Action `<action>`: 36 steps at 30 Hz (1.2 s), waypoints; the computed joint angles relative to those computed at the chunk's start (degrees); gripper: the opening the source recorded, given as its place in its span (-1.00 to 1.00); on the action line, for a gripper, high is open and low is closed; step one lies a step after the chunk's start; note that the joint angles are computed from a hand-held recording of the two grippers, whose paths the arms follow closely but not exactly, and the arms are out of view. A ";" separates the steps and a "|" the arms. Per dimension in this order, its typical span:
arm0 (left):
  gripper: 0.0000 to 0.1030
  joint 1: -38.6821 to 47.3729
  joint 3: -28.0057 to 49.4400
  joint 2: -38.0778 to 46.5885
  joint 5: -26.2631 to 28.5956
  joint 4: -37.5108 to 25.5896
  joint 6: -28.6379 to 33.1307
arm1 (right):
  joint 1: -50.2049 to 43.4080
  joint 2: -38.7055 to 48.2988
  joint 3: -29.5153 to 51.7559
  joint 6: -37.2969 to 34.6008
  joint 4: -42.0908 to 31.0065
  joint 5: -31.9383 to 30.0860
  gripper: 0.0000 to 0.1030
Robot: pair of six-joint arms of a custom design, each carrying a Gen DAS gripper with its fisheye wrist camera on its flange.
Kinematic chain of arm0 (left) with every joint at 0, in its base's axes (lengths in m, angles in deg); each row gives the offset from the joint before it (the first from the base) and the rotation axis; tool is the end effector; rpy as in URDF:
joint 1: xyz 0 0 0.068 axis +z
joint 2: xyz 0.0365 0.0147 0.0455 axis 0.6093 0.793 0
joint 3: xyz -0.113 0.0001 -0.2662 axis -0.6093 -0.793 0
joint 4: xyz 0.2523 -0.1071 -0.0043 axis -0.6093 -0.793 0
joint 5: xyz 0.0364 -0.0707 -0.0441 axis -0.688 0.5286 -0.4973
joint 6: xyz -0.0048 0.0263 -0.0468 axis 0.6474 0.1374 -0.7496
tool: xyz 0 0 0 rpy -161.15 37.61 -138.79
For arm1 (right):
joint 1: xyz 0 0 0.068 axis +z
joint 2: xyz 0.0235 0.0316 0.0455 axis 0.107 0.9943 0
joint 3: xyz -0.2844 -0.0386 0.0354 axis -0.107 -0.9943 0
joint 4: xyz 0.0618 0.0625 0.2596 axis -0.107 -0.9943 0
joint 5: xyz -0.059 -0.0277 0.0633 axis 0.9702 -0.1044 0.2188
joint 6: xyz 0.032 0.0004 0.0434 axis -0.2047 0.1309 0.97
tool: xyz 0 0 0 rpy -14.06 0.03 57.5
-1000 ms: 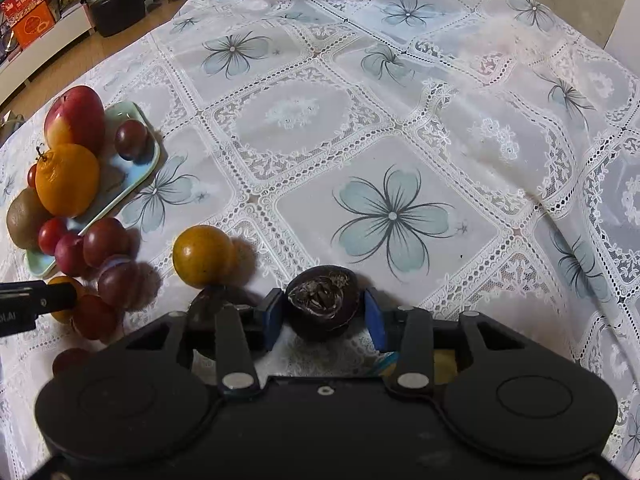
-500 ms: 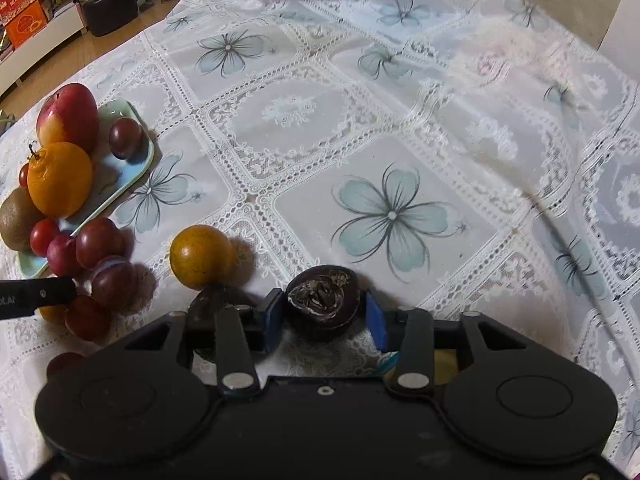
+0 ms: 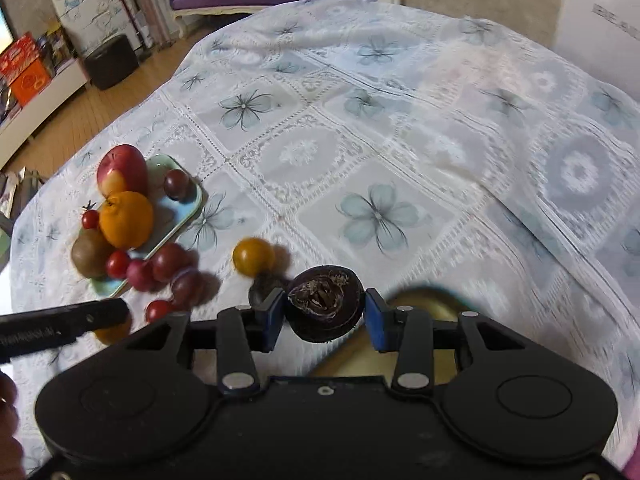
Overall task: Organize fruits
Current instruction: 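Carry both fruits over the gold tray and open both tools to drop them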
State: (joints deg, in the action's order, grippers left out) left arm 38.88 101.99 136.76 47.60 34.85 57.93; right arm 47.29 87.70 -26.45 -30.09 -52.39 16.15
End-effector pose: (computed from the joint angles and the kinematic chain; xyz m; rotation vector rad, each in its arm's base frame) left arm 0.1725 -0.0065 0.1204 -0.0634 2.6035 -0.4261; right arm 0.2349 0.1971 0.1393 -0.1071 2.6692 0.1948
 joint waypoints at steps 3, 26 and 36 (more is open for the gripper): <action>-0.13 -7.03 -1.89 -6.83 0.34 -2.30 -1.55 | 2.63 -5.72 -3.34 6.08 -5.45 0.86 -0.17; -0.07 -20.97 -5.74 -23.74 -11.34 -16.36 -7.42 | 15.15 -16.19 -13.15 29.30 -21.66 2.42 -0.12; -0.15 8.11 -4.03 -18.20 -3.28 -14.76 4.04 | 14.68 -14.06 -7.83 26.65 -21.28 1.73 -0.08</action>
State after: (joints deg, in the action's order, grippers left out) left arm 46.99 97.96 118.55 44.31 20.08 61.97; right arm 61.97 73.63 -34.28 -3.44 -73.68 17.88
